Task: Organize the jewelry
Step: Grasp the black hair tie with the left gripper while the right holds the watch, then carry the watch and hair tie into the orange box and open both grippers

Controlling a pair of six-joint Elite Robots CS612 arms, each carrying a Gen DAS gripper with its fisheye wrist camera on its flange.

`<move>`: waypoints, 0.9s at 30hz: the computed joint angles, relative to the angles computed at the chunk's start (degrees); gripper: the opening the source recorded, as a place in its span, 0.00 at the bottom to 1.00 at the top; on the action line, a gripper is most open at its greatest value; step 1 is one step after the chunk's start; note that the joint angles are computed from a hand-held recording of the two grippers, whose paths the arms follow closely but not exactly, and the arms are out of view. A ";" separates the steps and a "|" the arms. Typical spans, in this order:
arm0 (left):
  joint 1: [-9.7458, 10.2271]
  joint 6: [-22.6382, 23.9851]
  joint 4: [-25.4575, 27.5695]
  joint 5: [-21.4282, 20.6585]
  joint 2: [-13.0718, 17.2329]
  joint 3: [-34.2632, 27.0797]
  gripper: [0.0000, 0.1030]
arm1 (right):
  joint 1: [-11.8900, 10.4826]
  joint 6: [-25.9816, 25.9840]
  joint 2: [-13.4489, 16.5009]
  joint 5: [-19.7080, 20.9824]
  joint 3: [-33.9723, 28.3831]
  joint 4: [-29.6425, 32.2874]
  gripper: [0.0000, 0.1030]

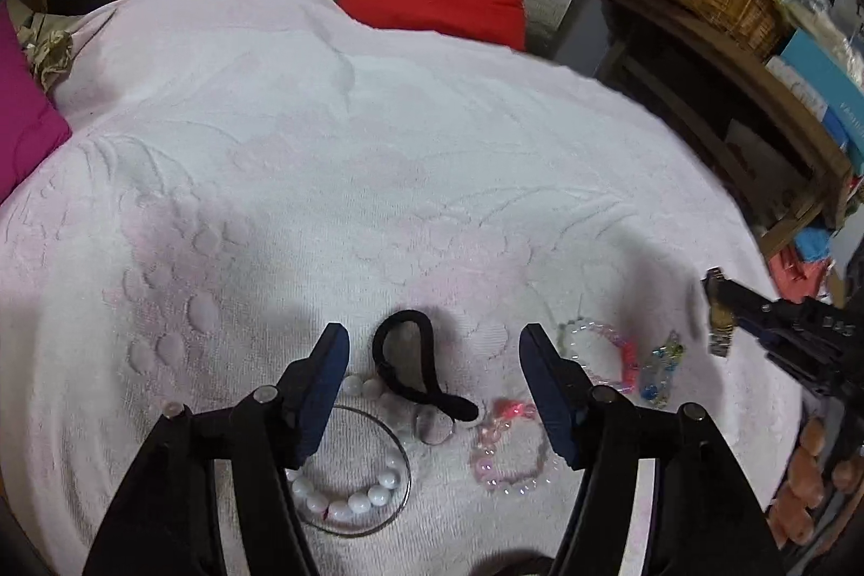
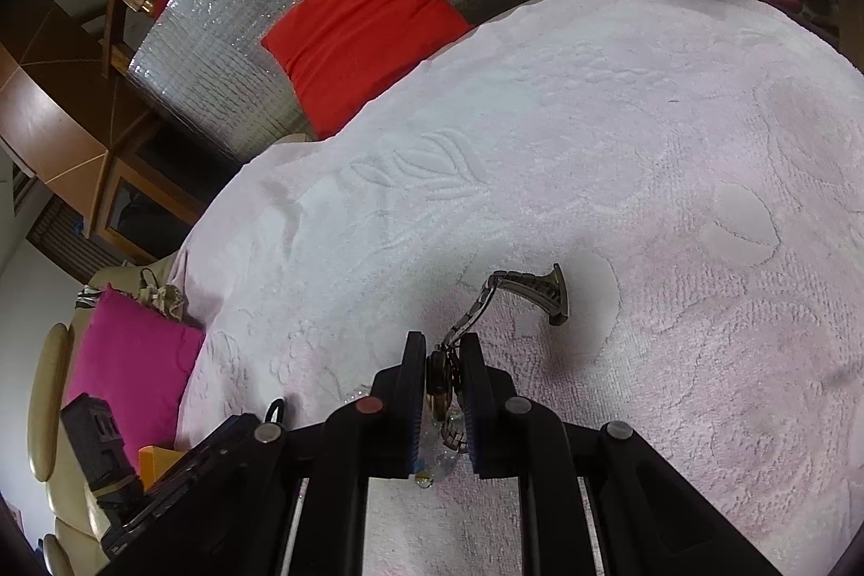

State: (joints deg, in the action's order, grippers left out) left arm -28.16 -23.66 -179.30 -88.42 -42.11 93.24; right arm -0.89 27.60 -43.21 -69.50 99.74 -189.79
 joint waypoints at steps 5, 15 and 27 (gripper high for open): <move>-0.19 0.91 4.70 -0.19 1.11 -1.93 0.21 | 0.24 -1.06 0.01 0.20 -0.06 0.50 0.14; 0.26 0.73 -5.19 -1.71 0.21 0.59 0.05 | 0.21 -0.96 -0.20 0.67 0.50 -1.49 0.14; 0.43 -1.60 -12.70 5.93 -5.10 8.36 0.05 | 2.67 -3.24 0.15 5.80 -0.36 -4.54 0.14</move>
